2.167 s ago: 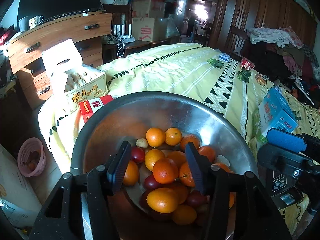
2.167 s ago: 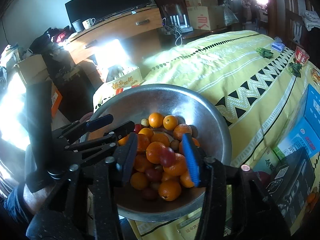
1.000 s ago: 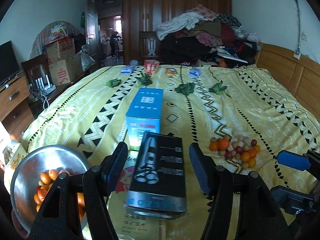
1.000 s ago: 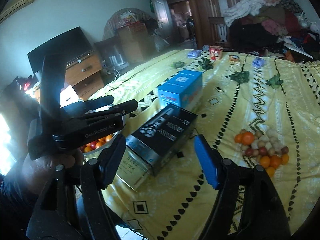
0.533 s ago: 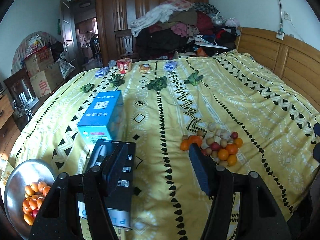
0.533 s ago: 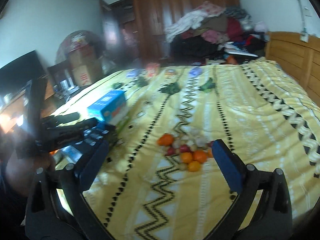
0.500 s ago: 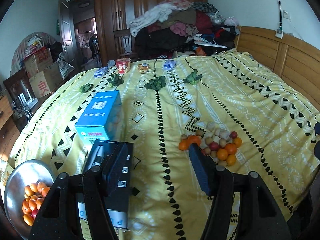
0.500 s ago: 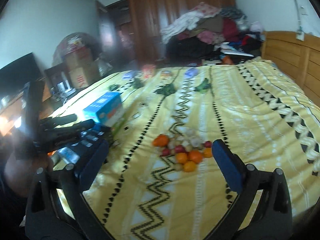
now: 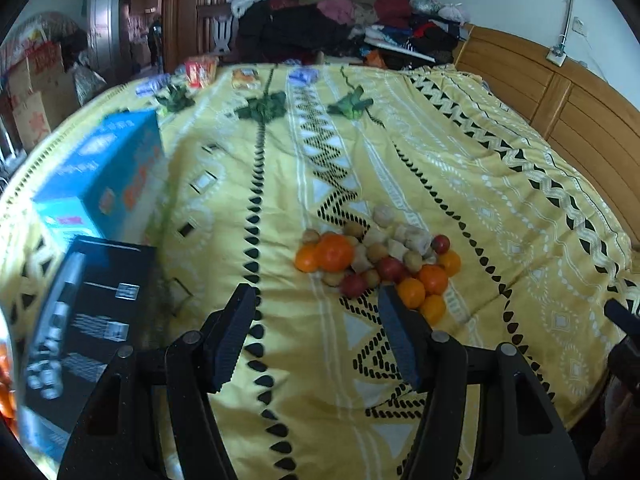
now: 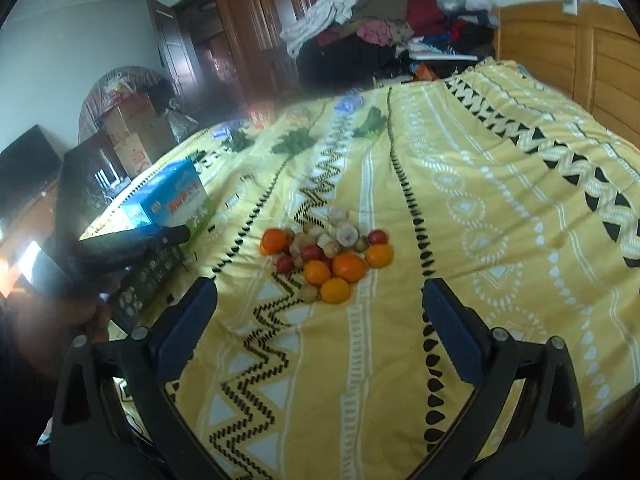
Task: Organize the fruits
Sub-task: 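Grasp an orange with the left tool while the right tool grasps a ginger piece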
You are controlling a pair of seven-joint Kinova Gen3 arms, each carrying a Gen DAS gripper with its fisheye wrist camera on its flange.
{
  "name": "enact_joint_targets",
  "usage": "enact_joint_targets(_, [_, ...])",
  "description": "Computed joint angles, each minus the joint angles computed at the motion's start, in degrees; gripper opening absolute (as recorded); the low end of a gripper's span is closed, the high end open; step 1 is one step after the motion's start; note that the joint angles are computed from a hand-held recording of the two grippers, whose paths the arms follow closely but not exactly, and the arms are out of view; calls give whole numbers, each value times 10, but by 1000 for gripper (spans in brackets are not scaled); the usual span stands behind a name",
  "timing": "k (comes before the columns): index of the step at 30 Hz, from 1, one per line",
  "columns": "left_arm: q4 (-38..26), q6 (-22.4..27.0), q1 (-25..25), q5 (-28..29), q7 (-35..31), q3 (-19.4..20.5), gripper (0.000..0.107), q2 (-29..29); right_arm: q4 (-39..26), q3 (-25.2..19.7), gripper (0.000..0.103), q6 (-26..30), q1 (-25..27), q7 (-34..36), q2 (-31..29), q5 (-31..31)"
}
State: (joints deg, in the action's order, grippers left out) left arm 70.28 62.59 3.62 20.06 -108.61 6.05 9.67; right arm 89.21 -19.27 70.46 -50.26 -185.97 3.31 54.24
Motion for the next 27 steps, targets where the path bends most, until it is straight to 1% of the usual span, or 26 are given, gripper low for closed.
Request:
enact_joint_targets(3, [-15,1,2,19,-1,10,63,41,25,7,103,-36,18,-2,-12,-24])
enact_joint_targets(6, [-29,-14,5,36,-14,22,63,77,46,14,103,-74,43,5,-19,-50])
enact_joint_targets(9, [-53,-35,29,14,16,22,63,120,61,19,101,-107,65,17,-22,-70])
enact_joint_targets(13, [-71,-54,53,-23,43,21,62,153,73,23,100,-137,87,33,-24,-88])
enact_joint_targets(15, [-73,-63,66,-47,51,18,49,160,82,25,99,-157,97,42,-27,-97])
enact_joint_targets(17, [-71,-70,71,-59,57,18,43,165,86,28,97,-174,108,53,-27,-107])
enact_joint_targets(20, [-55,-90,67,-63,46,25,42,159,92,37,88,-213,127,83,-26,-132])
enact_joint_targets(21, [-46,-99,63,-59,40,28,41,153,94,41,80,-233,136,99,-26,-147])
enact_joint_targets(22, [-37,-108,58,-55,34,31,41,146,95,45,70,-249,143,114,-26,-160])
enact_joint_targets(23, [-24,-117,50,-45,26,35,41,137,95,49,66,-264,151,132,-23,-175])
enact_joint_targets(24, [-14,-121,42,-33,19,39,41,128,94,53,63,-279,158,148,-20,-184])
enact_joint_targets(27, [16,-126,15,8,-9,48,41,100,84,68,60,-319,176,197,-2,-194])
